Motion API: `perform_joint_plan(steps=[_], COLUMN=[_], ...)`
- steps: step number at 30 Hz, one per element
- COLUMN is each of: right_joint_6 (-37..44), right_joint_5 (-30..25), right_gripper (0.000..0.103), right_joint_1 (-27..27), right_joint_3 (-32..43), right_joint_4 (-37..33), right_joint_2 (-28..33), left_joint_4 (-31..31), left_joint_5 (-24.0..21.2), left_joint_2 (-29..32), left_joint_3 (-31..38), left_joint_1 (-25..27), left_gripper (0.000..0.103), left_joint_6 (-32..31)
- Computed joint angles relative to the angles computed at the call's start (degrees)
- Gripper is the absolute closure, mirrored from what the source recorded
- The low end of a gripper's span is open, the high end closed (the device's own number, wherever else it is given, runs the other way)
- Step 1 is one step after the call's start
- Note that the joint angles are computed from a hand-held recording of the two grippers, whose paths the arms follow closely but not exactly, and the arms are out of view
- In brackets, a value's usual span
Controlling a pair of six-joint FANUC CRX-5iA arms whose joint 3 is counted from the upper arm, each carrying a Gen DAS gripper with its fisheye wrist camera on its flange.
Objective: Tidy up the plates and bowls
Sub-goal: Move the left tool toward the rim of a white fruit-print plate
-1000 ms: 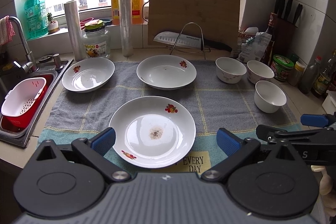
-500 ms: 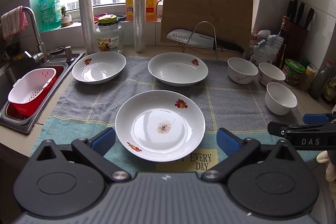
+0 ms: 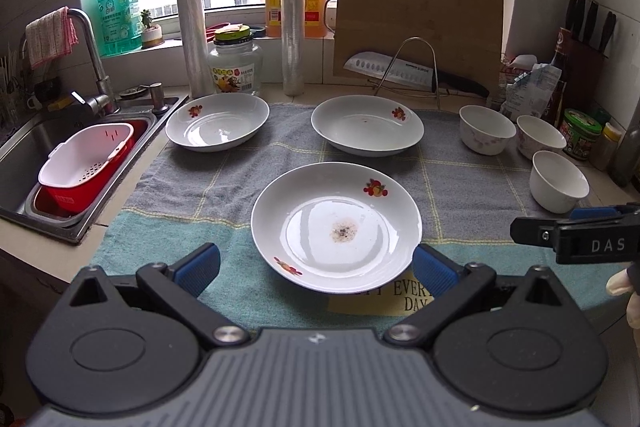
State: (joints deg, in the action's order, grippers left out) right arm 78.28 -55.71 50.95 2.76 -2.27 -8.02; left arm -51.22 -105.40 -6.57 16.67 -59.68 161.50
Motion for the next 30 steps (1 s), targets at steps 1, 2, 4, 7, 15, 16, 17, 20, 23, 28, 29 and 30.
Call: perform_joint_plan(steps=[1, 2, 4, 7, 15, 16, 17, 20, 23, 28, 29, 30], right_joint_6=[-0.6, -0.9, -1.5, -4.7, -18.5, -20.0, -21.6, -27.6, -33.2, -36.4, -36.3, -36.2], right_joint_5=[0.6, 1.5, 2.3, 2.3, 2.4, 2.5, 2.5, 2.6, 2.3, 0.6, 0.3, 0.3], right_gripper=[0.000, 0.000, 0.000, 0.000, 0.000, 0.000, 0.000, 0.000, 0.000, 0.000, 0.000, 0.000], right_joint_1=[0.8, 1.4, 2.1, 3.0, 7.7, 8.0, 8.3, 10.2, 13.0, 16.0, 16.5, 16.8], right_joint_3=[-0.6, -1.2, -1.5, -1.1, 0.2, 0.7, 1.5, 2.7, 3.8, 7.8, 8.8, 9.4], right_joint_4=[1.6, 2.6, 3.4, 5.0, 13.4, 13.4, 13.2, 16.0, 21.5, 25.7, 26.0, 26.2], right_joint_2=[-0.1, -0.2, -0.2, 0.9, 4.6, 5.2, 6.0, 8.1, 10.8, 15.3, 16.1, 16.7], left_joint_4=[0.2, 0.4, 1.0, 3.1, 9.9, 11.1, 12.4, 17.7, 24.9, 35.4, 38.2, 41.2], left_joint_5=[0.4, 1.3, 3.4, 7.9, 17.2, 18.5, 19.8, 24.6, 29.8, 34.4, 35.5, 36.4], left_joint_2=[-0.3, -1.0, -2.3, -5.5, -14.3, -15.5, -16.7, -20.4, -24.4, -28.6, -29.5, -30.3], left_joint_3=[-0.4, -1.2, -2.8, -6.2, -14.3, -15.2, -16.2, -19.5, -23.4, -28.0, -29.1, -30.4], left_joint_1=[0.3, 0.7, 1.8, 4.5, 15.6, 17.5, 19.9, 28.2, 38.3, 53.7, 57.5, 61.1], left_gripper=[0.001, 0.001, 0.001, 0.001, 0.001, 0.001, 0.001, 0.001, 0.001, 0.001, 0.001, 0.001], left_joint_6=[-0.5, -1.0, -1.6, -3.1, -12.4, -14.7, -17.5, -25.6, -35.4, -51.4, -55.0, -58.6])
